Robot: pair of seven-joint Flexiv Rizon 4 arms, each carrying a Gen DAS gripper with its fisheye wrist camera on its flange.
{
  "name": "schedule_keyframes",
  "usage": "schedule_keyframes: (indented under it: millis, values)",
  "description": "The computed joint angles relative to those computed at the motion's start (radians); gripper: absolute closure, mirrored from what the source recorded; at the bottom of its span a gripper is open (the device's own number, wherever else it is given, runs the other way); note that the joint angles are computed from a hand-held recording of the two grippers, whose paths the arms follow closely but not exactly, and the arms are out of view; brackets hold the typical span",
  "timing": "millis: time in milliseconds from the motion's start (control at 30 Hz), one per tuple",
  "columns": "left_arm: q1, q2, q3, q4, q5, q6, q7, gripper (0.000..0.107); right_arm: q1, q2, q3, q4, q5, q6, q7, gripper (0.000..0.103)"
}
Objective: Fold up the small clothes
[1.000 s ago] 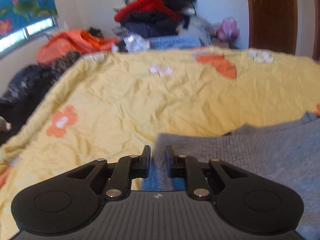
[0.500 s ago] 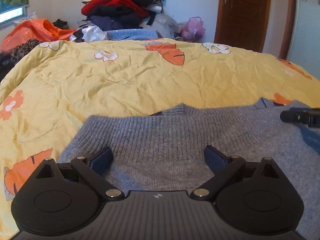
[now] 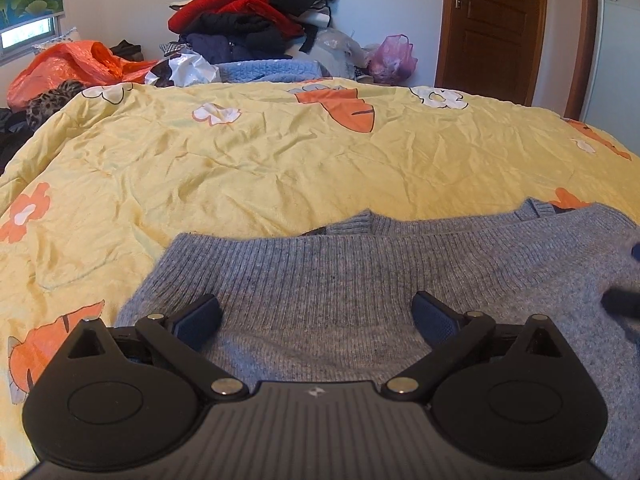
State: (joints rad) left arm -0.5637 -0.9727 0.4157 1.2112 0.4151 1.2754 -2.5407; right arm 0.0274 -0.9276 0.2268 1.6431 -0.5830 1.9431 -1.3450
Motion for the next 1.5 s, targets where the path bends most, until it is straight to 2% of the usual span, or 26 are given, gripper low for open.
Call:
schedule_keyframes:
  millis: [67, 167, 200, 267, 333, 433, 533, 567, 600, 633, 767, 833, 867, 900, 933, 967, 1000, 1033, 1067, 1100, 1133, 1200, 1300, 1400, 1467, 1500]
  values:
    - [-0.001, 0.0, 0.001, 0.0, 0.001, 0.0, -0.002, 0.004, 0.074, 0.002, -0.087, 0.013, 0.089, 0.008, -0.074, 0.01]
    - [0.0, 0.0, -0.001, 0.0, 0.002, 0.0, -0.002, 0.004, 0.035, -0.014, -0.05, -0.012, 0.057, -0.015, -0.009, 0.005]
    - [-0.001, 0.001, -0.001, 0.0, 0.002, -0.002, -0.002, 0.004, 0.042, -0.013, -0.056, -0.013, 0.059, -0.022, -0.014, 0.002]
    - [-0.016, 0.007, 0.011, -0.001, 0.003, -0.03, -0.013, 0.004, 0.081, -0.006, -0.095, -0.01, 0.084, -0.027, -0.03, 0.001]
    - [-0.058, 0.034, 0.039, 0.016, 0.023, -0.063, -0.066, 0.004, 0.083, -0.003, -0.094, -0.003, 0.099, -0.02, -0.039, 0.001]
    - [-0.084, 0.082, 0.036, 0.089, 0.076, 0.052, -0.129, 0.004, 0.075, -0.002, -0.085, 0.003, 0.111, -0.01, -0.044, 0.001]
    - [-0.069, 0.098, -0.013, 0.122, 0.062, 0.009, -0.06, 0.004, 0.082, 0.0, -0.09, 0.006, 0.12, -0.007, -0.05, 0.001]
    - [-0.068, 0.092, -0.005, 0.139, 0.074, 0.038, -0.072, 0.004, 0.081, 0.0, -0.089, 0.006, 0.121, -0.008, -0.051, 0.001]
    - [-0.071, 0.087, 0.021, 0.165, 0.101, 0.114, -0.119, 0.004, 0.076, -0.001, -0.082, 0.005, 0.118, -0.011, -0.051, 0.001]
    - [-0.053, 0.092, 0.014, 0.189, 0.083, 0.16, -0.109, 0.004, 0.073, -0.002, -0.078, 0.005, 0.117, -0.011, -0.051, 0.001]
    - [-0.086, 0.081, 0.052, 0.171, 0.032, 0.099, -0.07, 0.004, 0.056, -0.007, -0.057, -0.004, 0.104, -0.024, -0.048, 0.0]
    - [-0.118, 0.094, 0.073, 0.169, 0.023, 0.039, -0.078, 0.004, 0.072, -0.001, -0.075, 0.002, 0.117, -0.018, -0.052, 0.001]
    - [-0.142, 0.109, 0.088, 0.179, 0.03, 0.016, -0.104, 0.004, 0.098, 0.009, -0.111, 0.016, 0.124, -0.001, -0.043, 0.001]
    - [-0.164, 0.126, 0.105, 0.2, 0.053, 0.025, -0.138, 0.004, 0.152, 0.03, -0.165, 0.04, 0.197, 0.015, -0.076, 0.001]
    - [-0.183, 0.142, 0.119, 0.227, 0.083, 0.056, -0.172, 0.004, 0.185, 0.053, -0.186, 0.067, 0.275, 0.03, -0.13, 0.001]
    - [-0.195, 0.156, 0.124, 0.251, 0.103, 0.074, -0.193, 0.004, 0.19, 0.069, -0.191, 0.102, 0.288, 0.07, -0.135, 0.001]
    - [-0.182, 0.173, 0.097, 0.27, 0.121, 0.066, -0.2, 0.004, 0.167, 0.08, -0.181, 0.136, 0.236, 0.112, -0.099, 0.0]
    - [-0.166, 0.178, 0.074, 0.295, 0.089, 0.068, -0.166, 0.004, 0.117, 0.086, -0.151, 0.163, 0.139, 0.131, -0.05, 0.0]
    - [-0.167, 0.172, 0.084, 0.312, 0.109, 0.108, -0.196, 0.004, 0.088, 0.091, -0.126, 0.179, 0.106, 0.118, -0.051, 0.0]
    - [-0.191, 0.157, 0.127, 0.318, 0.139, 0.152, -0.246, 0.004, 0.087, 0.094, -0.113, 0.187, 0.138, 0.085, -0.095, 0.0]
    - [-0.196, 0.153, 0.136, 0.32, 0.137, 0.161, -0.246, 0.004, 0.088, 0.082, -0.116, 0.192, 0.148, 0.096, -0.127, 0.0]
    - [-0.189, 0.156, 0.121, 0.304, 0.109, 0.109, -0.208, 0.004, 0.051, 0.076, -0.089, 0.19, 0.104, 0.095, -0.1, 0.0]
    - [-0.185, 0.188, 0.087, 0.294, 0.087, 0.01, -0.187, 0.004, 0.069, 0.096, -0.106, 0.203, 0.108, 0.072, -0.11, 0.001]
    - [-0.219, 0.239, 0.096, 0.347, 0.144, 0.027, -0.272, 0.004, 0.015, 0.147, -0.058, 0.254, 0.088, 0.044, -0.091, 0.001]
    - [-0.231, 0.263, 0.086, 0.389, 0.178, 0.029, -0.314, 0.004, -0.067, 0.165, -0.002, 0.305, 0.038, 0.08, -0.087, 0.001]
    - [-0.224, 0.27, 0.067, 0.406, 0.183, 0.018, -0.303, 0.004, -0.091, 0.174, 0.005, 0.333, 0.016, 0.104, -0.09, 0.001]
